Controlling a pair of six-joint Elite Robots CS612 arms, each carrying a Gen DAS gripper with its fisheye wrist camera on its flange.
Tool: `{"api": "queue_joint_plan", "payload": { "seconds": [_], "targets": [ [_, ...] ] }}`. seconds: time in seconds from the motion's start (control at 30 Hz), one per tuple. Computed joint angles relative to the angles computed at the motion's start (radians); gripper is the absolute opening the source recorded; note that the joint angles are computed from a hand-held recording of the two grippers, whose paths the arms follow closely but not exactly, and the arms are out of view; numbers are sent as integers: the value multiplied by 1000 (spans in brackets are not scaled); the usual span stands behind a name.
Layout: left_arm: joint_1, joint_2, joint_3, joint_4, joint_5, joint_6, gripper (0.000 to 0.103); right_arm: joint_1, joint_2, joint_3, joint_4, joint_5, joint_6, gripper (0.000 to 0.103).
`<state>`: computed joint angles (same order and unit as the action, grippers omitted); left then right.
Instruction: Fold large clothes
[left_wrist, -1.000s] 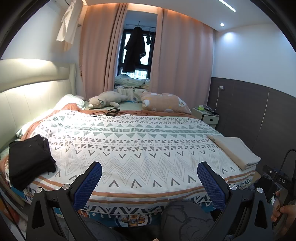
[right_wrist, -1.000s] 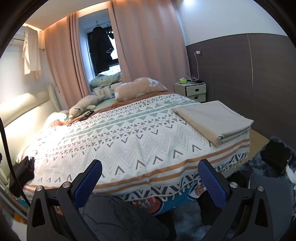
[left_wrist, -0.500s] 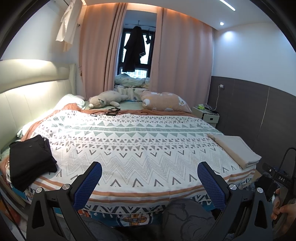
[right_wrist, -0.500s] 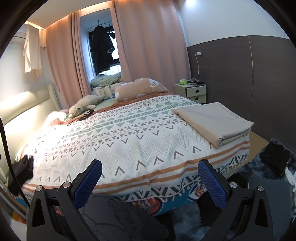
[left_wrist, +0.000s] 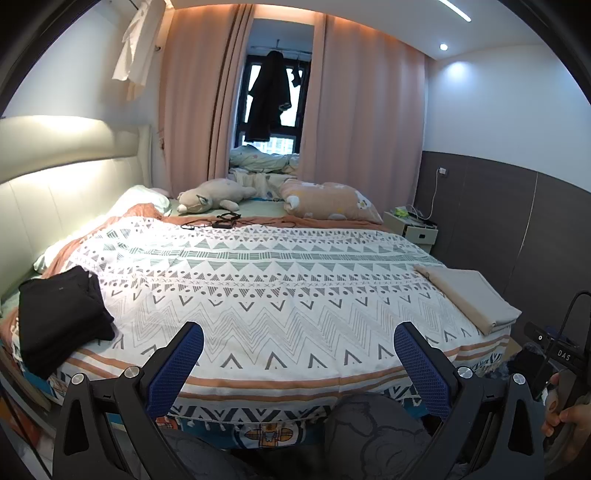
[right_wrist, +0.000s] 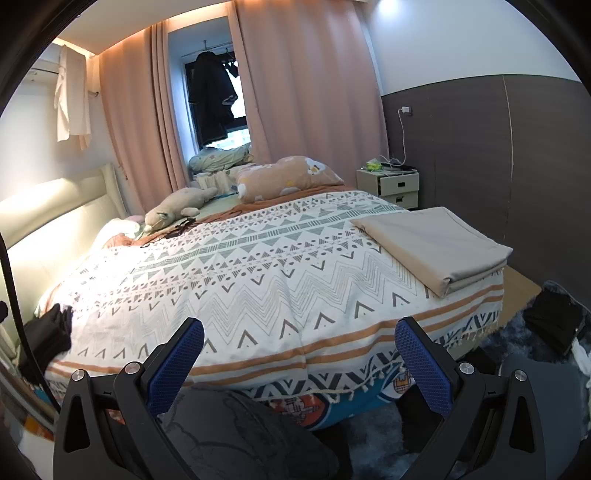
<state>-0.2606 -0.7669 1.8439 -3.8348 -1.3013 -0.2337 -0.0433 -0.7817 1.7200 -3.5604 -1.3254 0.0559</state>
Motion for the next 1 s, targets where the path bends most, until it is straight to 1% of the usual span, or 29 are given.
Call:
{"api": "queue_joint_plan", "payload": {
  "seconds": [0.23, 0.53, 0.7, 1.0],
  "targets": [
    [-6, -1, 5, -6, 1, 7, 103, 2, -1, 3, -7, 1, -6, 103],
    [-5, 0, 10, -9, -4, 3, 103, 0, -2, 5, -10, 9, -16, 103],
    [-7, -4, 15, -9, 8, 4, 103, -1, -2, 7, -15, 12, -17, 103],
    [-8, -2, 20, -14, 7, 1, 103, -1, -3, 6, 2, 7, -12, 103]
  ]
}}
